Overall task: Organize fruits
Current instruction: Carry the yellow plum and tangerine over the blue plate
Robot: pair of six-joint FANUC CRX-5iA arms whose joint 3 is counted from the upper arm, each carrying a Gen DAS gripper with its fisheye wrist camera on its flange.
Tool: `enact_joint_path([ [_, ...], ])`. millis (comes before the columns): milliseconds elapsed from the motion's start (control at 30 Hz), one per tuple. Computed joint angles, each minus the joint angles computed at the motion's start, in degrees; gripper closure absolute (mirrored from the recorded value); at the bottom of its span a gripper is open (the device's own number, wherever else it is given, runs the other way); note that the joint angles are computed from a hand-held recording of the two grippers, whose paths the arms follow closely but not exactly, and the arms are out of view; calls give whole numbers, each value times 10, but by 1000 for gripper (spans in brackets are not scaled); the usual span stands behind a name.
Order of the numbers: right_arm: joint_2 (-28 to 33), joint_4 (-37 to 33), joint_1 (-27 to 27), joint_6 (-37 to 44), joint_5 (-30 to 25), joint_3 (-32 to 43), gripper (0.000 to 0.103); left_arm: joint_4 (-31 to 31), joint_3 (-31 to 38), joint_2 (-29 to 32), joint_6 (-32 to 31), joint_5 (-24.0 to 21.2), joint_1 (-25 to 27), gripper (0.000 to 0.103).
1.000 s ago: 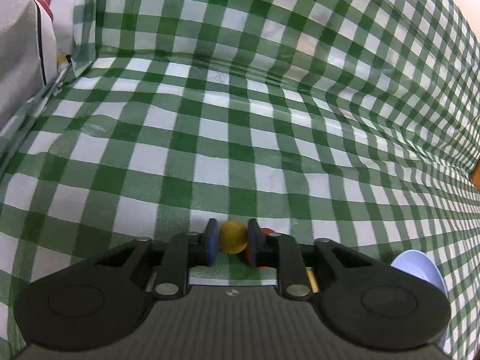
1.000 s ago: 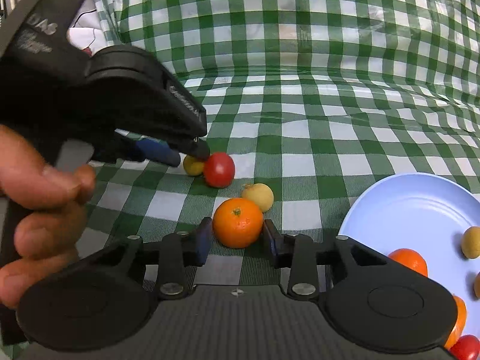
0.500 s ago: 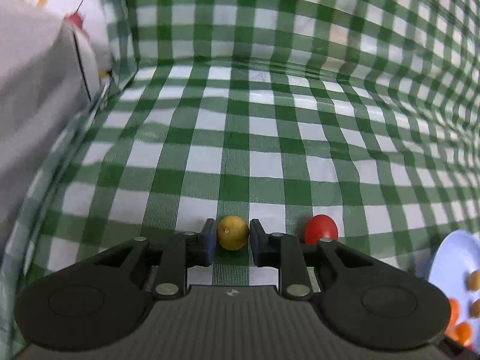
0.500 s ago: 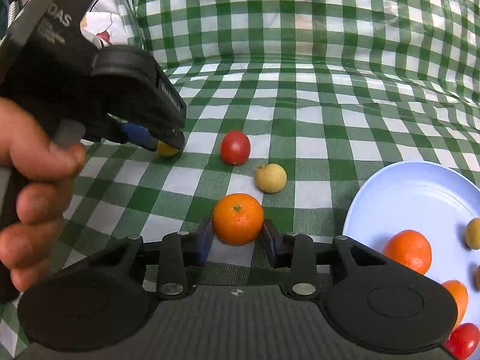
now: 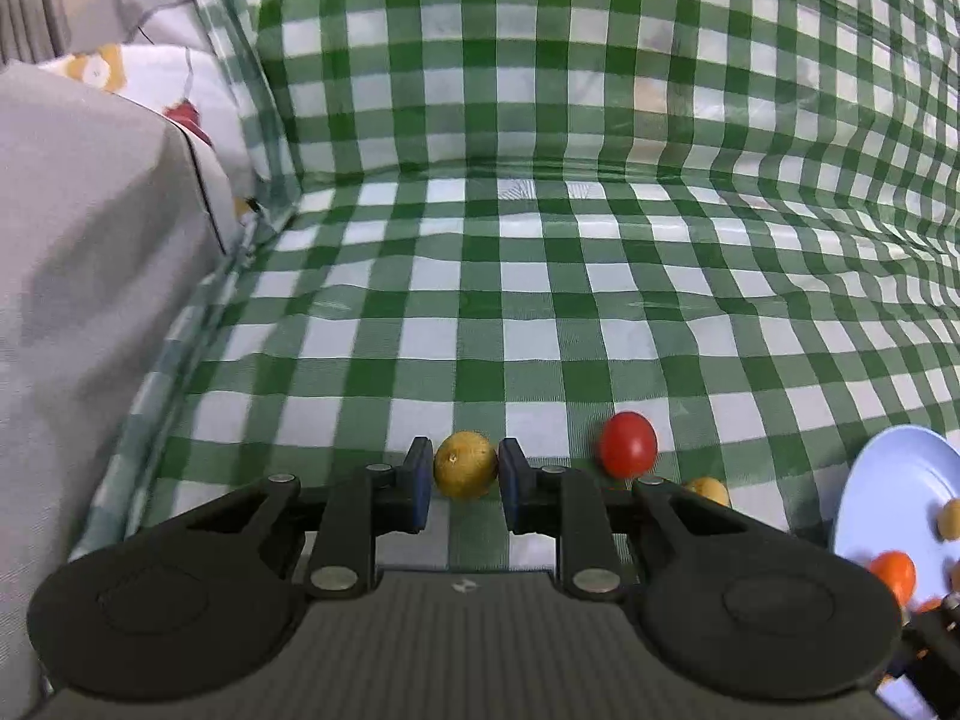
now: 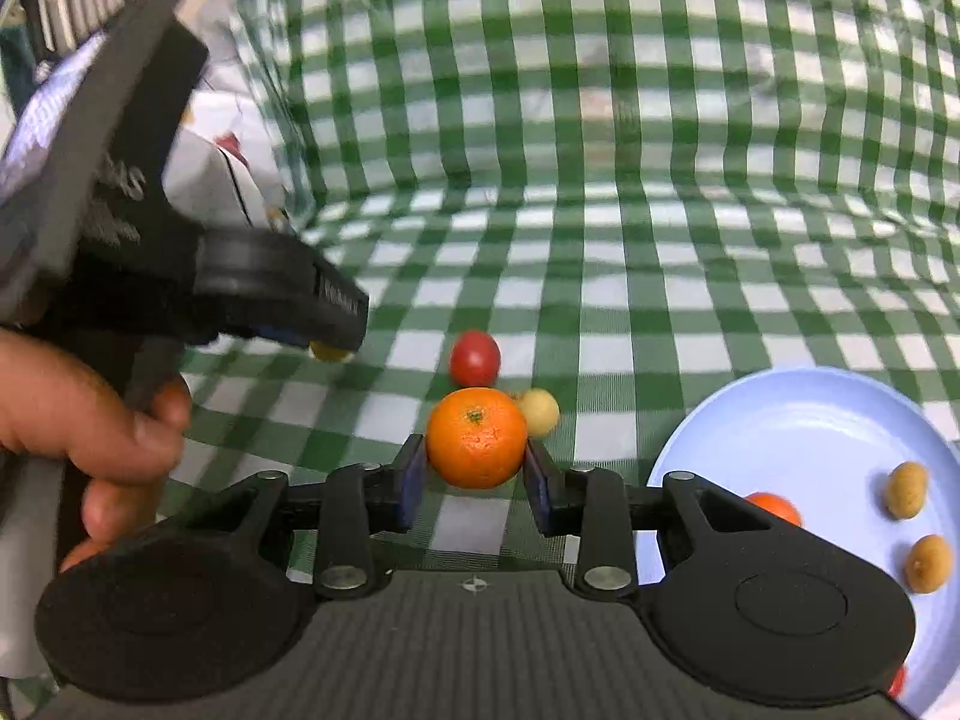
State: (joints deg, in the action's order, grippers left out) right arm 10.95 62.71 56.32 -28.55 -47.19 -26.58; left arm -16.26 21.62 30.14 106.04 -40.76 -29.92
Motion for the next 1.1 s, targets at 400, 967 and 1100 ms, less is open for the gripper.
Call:
enact_joint_path([
  [400, -120, -11, 103, -22, -166, -57, 67, -37, -160, -164, 14, 64, -16, 78],
  [967, -176, -89, 130, -7, -247, -93, 67, -88, -195, -185, -24, 65, -69, 78],
  [1100, -178, -97, 118, 6, -235, -97, 67, -83, -186, -172, -35, 67, -79, 78],
])
